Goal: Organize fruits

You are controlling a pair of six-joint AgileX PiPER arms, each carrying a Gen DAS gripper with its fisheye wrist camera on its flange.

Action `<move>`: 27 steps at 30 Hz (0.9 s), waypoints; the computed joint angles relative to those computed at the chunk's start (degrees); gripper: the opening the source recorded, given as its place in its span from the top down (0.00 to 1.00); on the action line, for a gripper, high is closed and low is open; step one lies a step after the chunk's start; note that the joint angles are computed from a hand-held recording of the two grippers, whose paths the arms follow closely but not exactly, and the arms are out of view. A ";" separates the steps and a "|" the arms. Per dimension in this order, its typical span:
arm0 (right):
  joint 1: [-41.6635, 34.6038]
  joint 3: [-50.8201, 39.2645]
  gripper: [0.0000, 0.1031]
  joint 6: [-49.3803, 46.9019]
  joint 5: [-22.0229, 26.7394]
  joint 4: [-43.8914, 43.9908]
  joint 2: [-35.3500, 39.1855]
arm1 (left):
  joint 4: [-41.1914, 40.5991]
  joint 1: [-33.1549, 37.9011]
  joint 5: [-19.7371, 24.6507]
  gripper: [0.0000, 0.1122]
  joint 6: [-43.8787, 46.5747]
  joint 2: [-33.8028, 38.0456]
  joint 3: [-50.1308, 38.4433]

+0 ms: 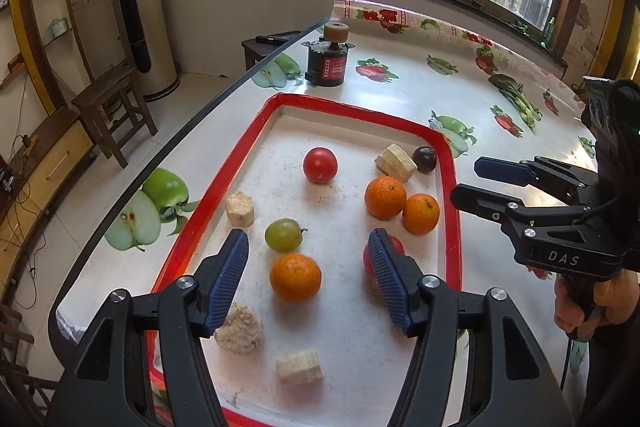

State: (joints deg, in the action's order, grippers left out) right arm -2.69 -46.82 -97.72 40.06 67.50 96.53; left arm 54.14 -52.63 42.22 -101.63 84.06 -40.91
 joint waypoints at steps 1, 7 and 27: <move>-0.32 0.80 0.41 -1.39 0.51 0.11 -0.76 | 0.30 -1.15 0.75 0.45 -1.07 -0.47 0.55; -2.72 4.28 0.36 -6.29 5.25 -1.71 -4.15 | 0.42 -7.34 3.60 0.45 -6.62 -1.69 2.83; -13.43 13.04 0.23 -15.78 15.95 -7.27 -16.51 | -0.65 -27.03 23.28 0.33 -16.83 -3.04 2.26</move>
